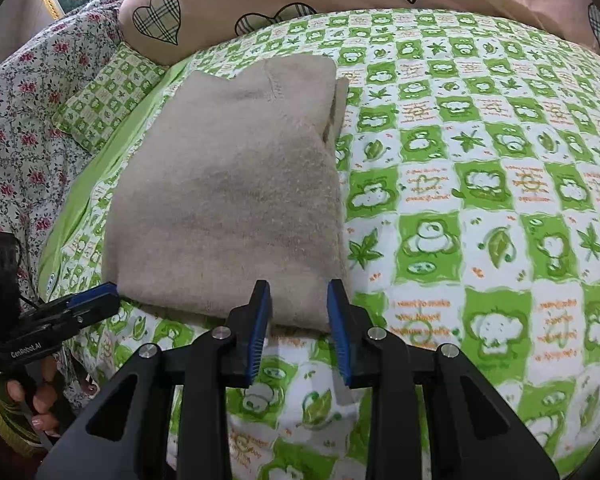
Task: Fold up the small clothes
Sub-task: 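Withdraw both grippers from the folded sweater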
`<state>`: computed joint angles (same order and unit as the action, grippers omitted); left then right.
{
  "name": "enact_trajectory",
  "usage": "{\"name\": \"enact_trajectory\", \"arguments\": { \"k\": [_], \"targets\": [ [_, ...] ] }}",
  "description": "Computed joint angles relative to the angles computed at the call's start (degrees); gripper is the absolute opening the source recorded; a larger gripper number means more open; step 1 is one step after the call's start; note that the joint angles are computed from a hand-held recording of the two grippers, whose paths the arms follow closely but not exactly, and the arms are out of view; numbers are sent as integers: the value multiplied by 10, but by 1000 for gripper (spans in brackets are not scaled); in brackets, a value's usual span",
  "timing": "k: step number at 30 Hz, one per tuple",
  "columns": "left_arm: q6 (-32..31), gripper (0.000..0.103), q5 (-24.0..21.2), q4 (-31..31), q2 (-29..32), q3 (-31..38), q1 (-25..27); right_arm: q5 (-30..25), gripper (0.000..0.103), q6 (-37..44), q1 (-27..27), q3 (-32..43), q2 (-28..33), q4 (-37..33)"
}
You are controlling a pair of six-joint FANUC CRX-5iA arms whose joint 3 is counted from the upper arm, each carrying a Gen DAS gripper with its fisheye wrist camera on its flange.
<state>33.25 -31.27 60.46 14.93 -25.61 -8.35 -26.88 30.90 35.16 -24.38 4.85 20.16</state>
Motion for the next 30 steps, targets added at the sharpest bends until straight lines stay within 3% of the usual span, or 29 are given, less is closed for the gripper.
{"name": "enact_trajectory", "arguments": {
  "k": [1, 2, 4, 5, 7, 9, 11, 14, 18, 22, 30],
  "targets": [
    [8, 47, 6, -9, -6, -3, 2, -20, 47, -15, 4, 0, -1, 13],
    [20, 48, 17, -23, -15, -8, 3, -31, 50, -28, 7, -2, -4, 22],
    [31, 57, 45, -45, -36, -21, 4, -19, 50, -53, 9, -25, -25, 37],
    [51, 64, 65, -71, -47, -26, 3, -14, 50, -61, 10, -34, -33, 41],
    [101, 69, 91, -138, -63, -27, 8, -12, 50, -87, 16, -52, -49, 61],
    [149, 72, 91, -195, -70, -19, 15, -11, 50, -111, 22, -68, -62, 78],
    [226, 82, 73, -283, -71, 4, 23, -7, 50, -131, 28, -80, -71, 92],
    [276, 82, 73, -349, -80, 12, 24, 2, 52, -135, 34, -88, -80, 97],
    [329, 83, 64, -421, -98, 17, 24, 13, 70, -160, 44, -103, -91, 134],
    [373, 85, 43, -478, -105, 30, 22, 15, 83, -158, 59, -111, -103, 138],
    [369, 90, 40, -471, -101, 36, 18, 0, 86, -146, 79, -110, -98, 125]
  ]
}}
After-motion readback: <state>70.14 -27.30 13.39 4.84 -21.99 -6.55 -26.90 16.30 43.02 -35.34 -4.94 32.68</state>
